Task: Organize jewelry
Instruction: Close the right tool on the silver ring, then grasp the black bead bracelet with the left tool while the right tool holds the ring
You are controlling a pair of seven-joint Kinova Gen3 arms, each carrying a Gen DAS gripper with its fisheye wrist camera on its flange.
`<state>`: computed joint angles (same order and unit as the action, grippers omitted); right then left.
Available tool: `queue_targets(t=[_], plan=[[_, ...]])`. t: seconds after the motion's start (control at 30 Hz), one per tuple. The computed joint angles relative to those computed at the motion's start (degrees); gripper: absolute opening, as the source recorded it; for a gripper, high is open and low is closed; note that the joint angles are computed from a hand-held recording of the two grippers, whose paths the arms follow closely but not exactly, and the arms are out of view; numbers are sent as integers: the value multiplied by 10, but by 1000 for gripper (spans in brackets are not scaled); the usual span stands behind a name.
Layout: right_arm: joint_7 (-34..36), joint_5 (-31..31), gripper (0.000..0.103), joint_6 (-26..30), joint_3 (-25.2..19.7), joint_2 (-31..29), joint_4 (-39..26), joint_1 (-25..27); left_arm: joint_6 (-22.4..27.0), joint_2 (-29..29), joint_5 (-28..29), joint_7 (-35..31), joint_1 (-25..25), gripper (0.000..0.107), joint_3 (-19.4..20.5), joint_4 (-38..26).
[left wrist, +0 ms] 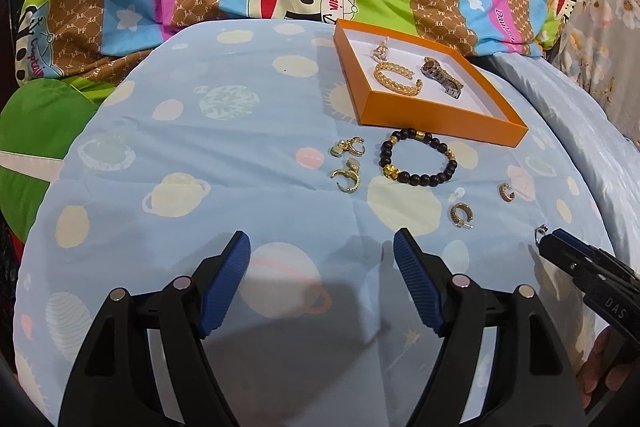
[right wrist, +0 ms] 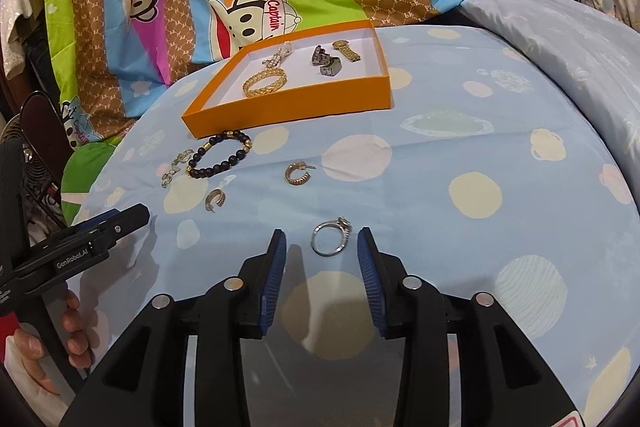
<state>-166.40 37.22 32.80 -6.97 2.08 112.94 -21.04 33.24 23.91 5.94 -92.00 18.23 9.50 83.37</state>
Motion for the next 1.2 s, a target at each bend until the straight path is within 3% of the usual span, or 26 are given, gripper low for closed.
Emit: queue_targets(t=[0.1,0.27,0.43,0.5,0.6,0.63,0.8,0.9,1.0,1.07,1.2], plan=[[2,9,39,38,-3,19,-23,-13,-1,0,3,-2,-2,73,1,0],[8,3,19,46,5,23,-28,-20,-4,-1,6,-7,-2,73,4,1],[2,4,19,40,7,20,-24,-21,11,13,22,-23,-6,73,21,-29],[-7,10,19,38,7,17,-20,-21,32,27,40,-39,-11,80,35,-58],[-17,13,17,24,8,10,-11,-15,45,46,41,-46,7,81,31,-96],[-8,3,3,19,8,9,-10,-11,51,53,36,-48,15,81,28,-109],[15,-18,3,-2,10,7,-7,4,73,93,-20,-18,79,81,-12,-173],[35,-32,5,-3,10,10,-12,7,105,118,-32,2,87,81,-18,-211],[33,-29,9,-5,11,8,-11,6,112,128,-40,9,90,82,-21,-220],[25,-22,22,-3,10,7,-10,4,110,129,-49,6,94,86,-21,-219],[35,-28,22,13,8,15,-21,1,124,137,-69,1,107,87,-26,-233]])
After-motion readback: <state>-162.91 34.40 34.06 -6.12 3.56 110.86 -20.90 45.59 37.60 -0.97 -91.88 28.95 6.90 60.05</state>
